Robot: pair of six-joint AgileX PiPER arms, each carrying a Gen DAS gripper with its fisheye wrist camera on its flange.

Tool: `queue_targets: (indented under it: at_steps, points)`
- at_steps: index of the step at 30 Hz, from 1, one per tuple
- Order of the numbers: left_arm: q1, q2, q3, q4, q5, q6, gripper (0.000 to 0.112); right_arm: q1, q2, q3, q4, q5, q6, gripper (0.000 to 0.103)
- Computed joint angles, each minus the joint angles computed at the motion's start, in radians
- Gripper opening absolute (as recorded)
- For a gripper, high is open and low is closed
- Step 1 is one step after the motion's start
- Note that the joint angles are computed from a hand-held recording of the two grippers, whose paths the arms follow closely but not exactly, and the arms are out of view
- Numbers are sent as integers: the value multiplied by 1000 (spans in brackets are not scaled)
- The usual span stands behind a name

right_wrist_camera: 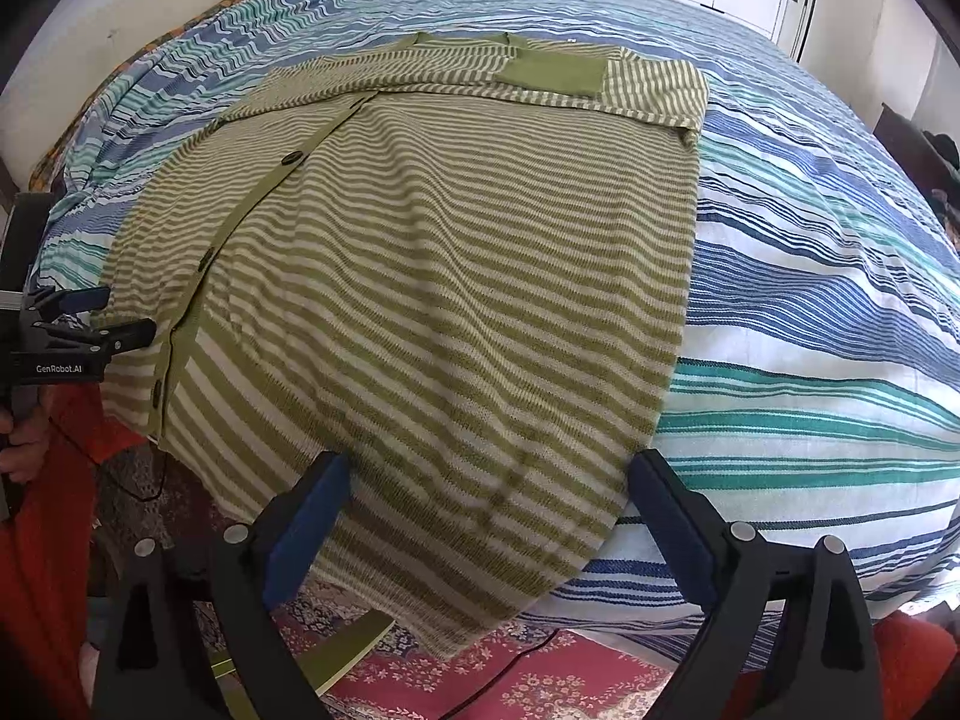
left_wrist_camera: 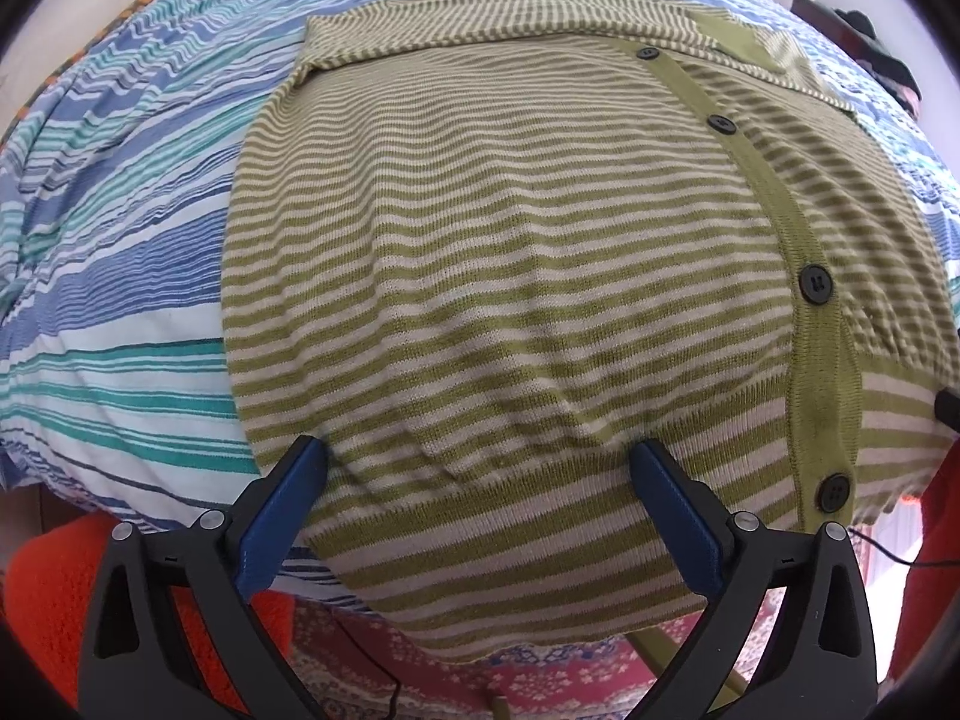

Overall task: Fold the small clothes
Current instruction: 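Move both grippers to the cardigan hem and position them, then grasp the hem with the left gripper while the right gripper grasps the hem too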

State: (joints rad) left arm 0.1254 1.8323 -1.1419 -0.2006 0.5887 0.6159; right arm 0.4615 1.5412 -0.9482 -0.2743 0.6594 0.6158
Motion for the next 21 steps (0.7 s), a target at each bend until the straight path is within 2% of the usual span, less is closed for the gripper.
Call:
queue_targets:
  at_steps: [3, 6, 9, 11, 13, 15, 18, 21]
  points:
    - [8, 2, -10, 17, 31, 6, 102, -5, 2, -11, 25, 14, -18, 95]
    - [24, -14, 3, 65, 67, 3, 102, -55, 3, -43, 153, 62, -154, 94]
    - [64, -35, 18, 113, 107, -16, 101, -108, -14, -67, 268, 168, -301, 94]
    - [110, -41, 8, 116, 128, -34, 100, -130, -37, -80, 277, 254, -342, 94]
    - [181, -34, -38, 71, 169, -44, 100, -144, -86, -66, 241, 299, -334, 94]
    - [285, 9, -130, -55, 279, -15, 100, -235, -151, -33, 311, 301, -414, 94]
    - [403, 131, -292, -225, 489, -14, 99, -453, -227, 46, 607, 250, -612, 94]
    - [436, 208, -368, -311, 609, 4, 91, -612, -203, 104, 907, 265, -757, 93]
